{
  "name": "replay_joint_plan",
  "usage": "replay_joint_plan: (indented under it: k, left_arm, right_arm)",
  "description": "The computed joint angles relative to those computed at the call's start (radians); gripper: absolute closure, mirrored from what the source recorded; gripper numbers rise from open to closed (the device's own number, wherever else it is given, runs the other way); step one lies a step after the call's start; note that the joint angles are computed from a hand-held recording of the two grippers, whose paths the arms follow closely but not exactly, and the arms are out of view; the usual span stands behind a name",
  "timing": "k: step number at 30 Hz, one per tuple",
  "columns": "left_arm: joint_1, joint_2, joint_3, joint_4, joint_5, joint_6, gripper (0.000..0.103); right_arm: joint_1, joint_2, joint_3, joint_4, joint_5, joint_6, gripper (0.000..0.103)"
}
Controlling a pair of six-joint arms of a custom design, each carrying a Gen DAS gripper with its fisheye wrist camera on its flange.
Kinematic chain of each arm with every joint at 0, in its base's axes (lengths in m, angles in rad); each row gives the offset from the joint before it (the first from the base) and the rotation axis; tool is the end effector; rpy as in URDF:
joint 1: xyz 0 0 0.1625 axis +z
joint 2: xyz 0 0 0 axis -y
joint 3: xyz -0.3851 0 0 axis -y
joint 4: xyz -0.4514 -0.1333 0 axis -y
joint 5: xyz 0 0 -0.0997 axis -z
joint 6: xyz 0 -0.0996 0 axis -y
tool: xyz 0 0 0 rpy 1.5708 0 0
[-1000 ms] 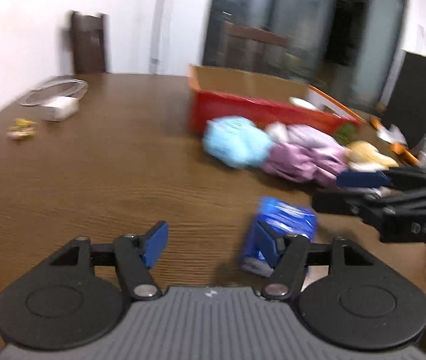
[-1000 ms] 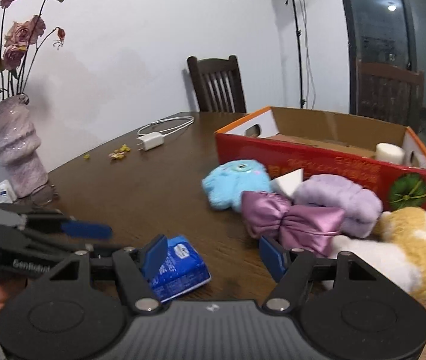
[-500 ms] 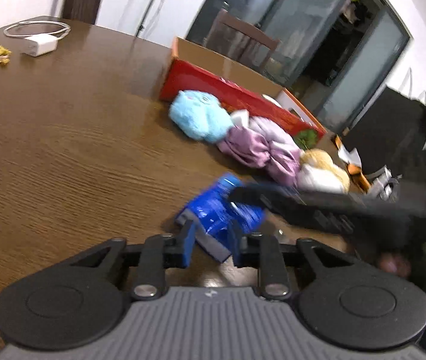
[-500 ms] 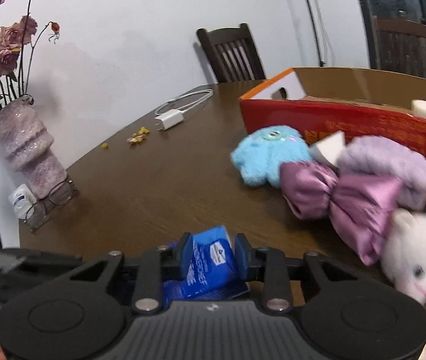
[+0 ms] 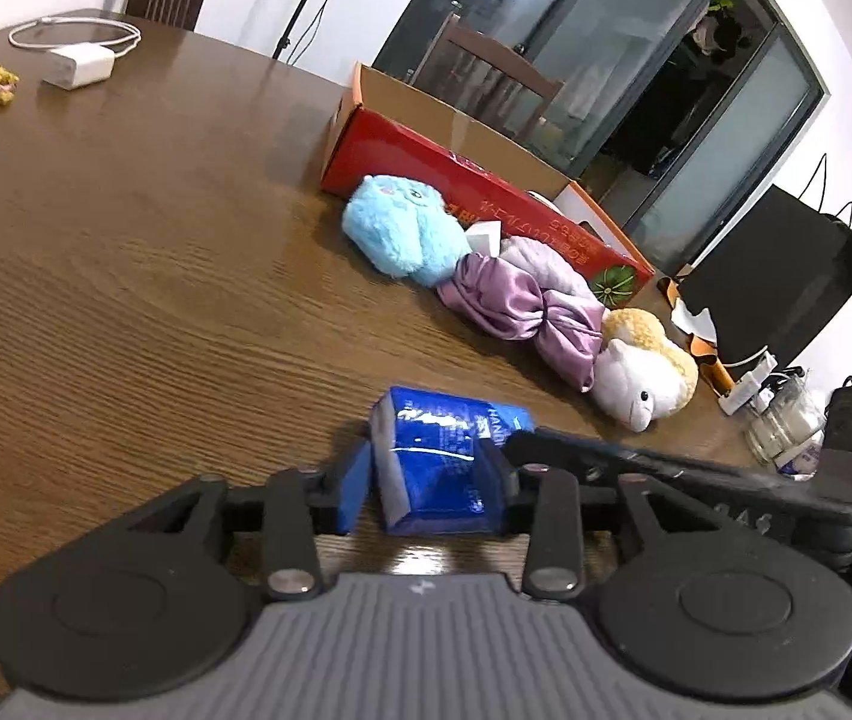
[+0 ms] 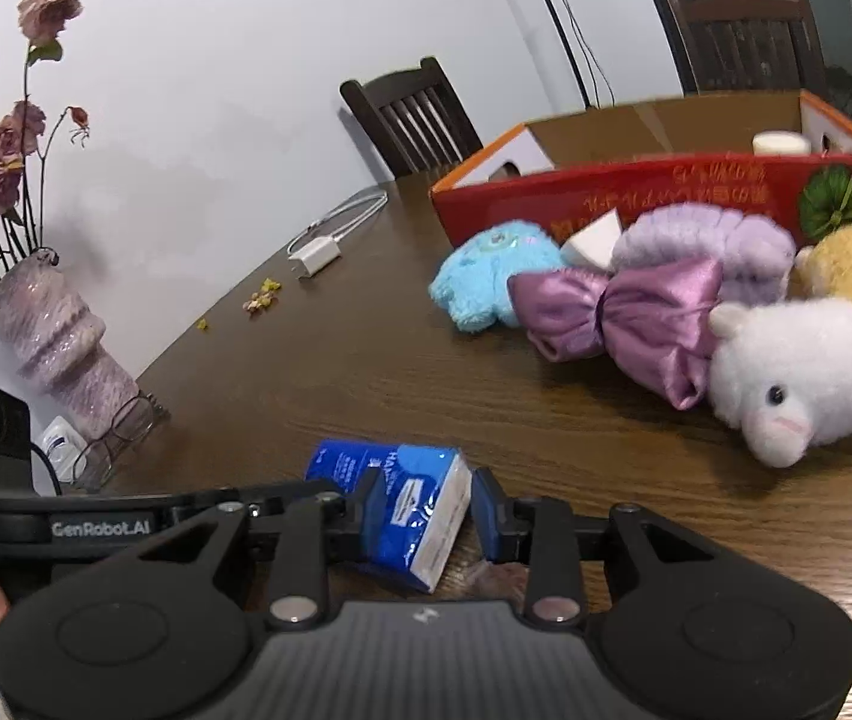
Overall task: Organize soft objects
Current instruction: 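Carry the blue handkerchief pack over the cardboard box and lower it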
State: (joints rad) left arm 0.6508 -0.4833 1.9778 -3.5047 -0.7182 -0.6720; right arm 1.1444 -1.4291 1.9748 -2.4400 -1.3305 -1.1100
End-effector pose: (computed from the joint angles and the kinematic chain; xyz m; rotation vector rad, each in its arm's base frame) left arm -0.2664 -0.4647 -0.1255 0.0591 2.5790 -1.2338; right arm -0.0909 -0.5798 0.2494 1.0712 -2.8331 0.6094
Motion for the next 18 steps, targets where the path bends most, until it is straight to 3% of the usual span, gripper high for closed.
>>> replay_joint_plan:
  k: [3,6,8,13,16,18]
  left_arm:
    - [0.001,0.001,-0.007,0.013,0.013,0.003,0.073]
    - [0.004,-0.004,-0.023,0.044,0.033,-0.003,0.078]
    - [0.006,0.003,-0.048,0.022,0.045,0.053,0.078]
    - [0.028,0.047,-0.195,-0.083,0.076,0.340,0.078]
    - [0.046,0.125,-0.376,-0.137,0.131,0.612,0.078]
    - [0.073,0.168,-0.494,-0.150,0.131,0.743,0.078]
  right_arm:
    - [-0.001,0.013,-0.002,-0.002,0.001,0.010,0.073]
    - [0.004,0.012,0.001,-0.023,-0.002,0.012,0.085]
    - [0.010,0.006,0.008,-0.057,0.014,-0.003,0.088]
    - [0.060,0.029,-0.022,-0.179,0.075,-0.018,0.088]
    - [0.119,0.093,-0.083,-0.293,0.074,-0.007,0.088]
    - [0.161,0.158,-0.143,-0.377,0.062,-0.003,0.088]
